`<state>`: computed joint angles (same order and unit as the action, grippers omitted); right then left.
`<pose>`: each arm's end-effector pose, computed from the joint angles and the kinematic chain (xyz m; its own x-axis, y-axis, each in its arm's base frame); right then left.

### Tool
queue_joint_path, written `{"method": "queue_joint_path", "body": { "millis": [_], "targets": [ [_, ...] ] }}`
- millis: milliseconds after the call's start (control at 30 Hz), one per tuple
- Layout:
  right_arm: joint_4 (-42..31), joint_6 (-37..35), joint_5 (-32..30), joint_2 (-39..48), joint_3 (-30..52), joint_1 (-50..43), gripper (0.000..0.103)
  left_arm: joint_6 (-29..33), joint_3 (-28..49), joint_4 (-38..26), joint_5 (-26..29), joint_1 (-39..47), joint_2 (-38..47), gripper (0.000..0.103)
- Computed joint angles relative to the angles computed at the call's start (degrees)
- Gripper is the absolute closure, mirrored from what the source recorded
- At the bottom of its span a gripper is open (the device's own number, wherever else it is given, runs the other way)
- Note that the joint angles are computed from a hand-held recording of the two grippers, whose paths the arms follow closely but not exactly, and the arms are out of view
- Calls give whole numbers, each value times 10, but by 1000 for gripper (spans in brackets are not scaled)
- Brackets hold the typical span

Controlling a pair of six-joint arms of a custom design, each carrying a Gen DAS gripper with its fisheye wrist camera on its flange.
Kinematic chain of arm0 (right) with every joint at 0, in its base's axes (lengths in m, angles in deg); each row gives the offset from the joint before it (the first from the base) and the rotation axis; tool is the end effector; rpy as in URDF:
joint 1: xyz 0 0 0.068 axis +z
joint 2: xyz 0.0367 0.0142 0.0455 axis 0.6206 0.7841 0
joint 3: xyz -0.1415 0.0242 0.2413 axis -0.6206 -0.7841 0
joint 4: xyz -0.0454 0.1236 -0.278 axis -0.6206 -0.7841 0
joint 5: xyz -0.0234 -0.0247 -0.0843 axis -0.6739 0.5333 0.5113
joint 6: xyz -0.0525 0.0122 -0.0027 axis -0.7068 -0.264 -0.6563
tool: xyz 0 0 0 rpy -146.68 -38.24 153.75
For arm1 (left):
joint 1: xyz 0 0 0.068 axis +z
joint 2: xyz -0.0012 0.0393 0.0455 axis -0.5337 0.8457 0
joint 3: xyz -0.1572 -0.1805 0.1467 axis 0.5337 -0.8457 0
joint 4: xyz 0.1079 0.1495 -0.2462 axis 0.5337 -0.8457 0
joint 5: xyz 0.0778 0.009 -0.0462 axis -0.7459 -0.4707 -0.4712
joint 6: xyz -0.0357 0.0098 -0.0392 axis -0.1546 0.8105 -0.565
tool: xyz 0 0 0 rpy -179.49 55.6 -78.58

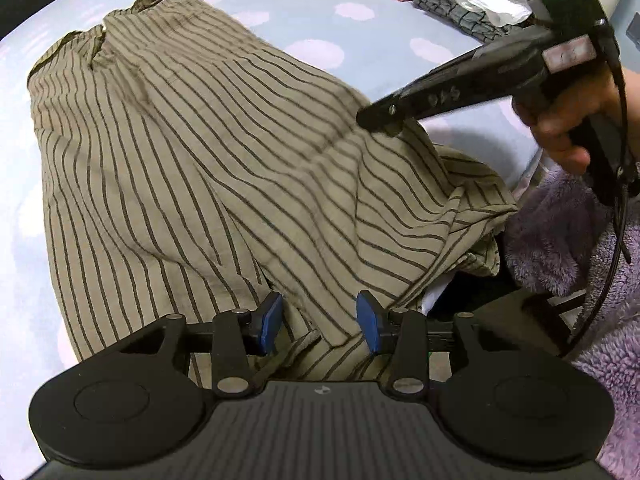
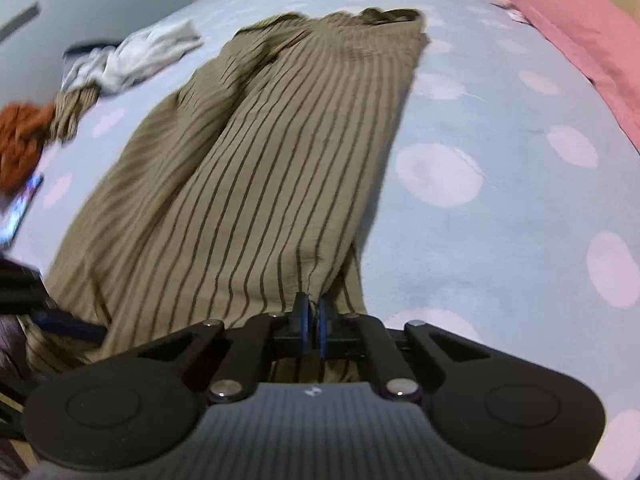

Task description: Fold clothes

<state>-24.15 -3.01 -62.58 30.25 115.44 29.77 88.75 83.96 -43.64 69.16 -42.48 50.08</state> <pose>0.3523 -0.0396 0.1578 -0.8091 -0.1273 -0.5737 -0.2775 0.9433 0.1822 0.2917 -0.0643 0.1722 -0.6341 0.6408 -0.4327 0.7366 0.6709 -0.0859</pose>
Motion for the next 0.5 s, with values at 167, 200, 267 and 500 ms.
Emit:
{"method": "queue_joint_path", "body": {
  "millis": [167,200,267,500],
  "targets": [
    [-17,39,-9,2,10,-37,97,13,1,-5,6,-5,-1,60],
    [-19,46,-10,5,11,-42,97,14,1,-7,-2,-6,1,60],
    [-22,58,-8,7,13,-49,97,12,1,-10,-20,-6,4,60],
    [-33,44,10,13,13,-45,97,21,0,-24,-30,10,0,60]
  ]
}}
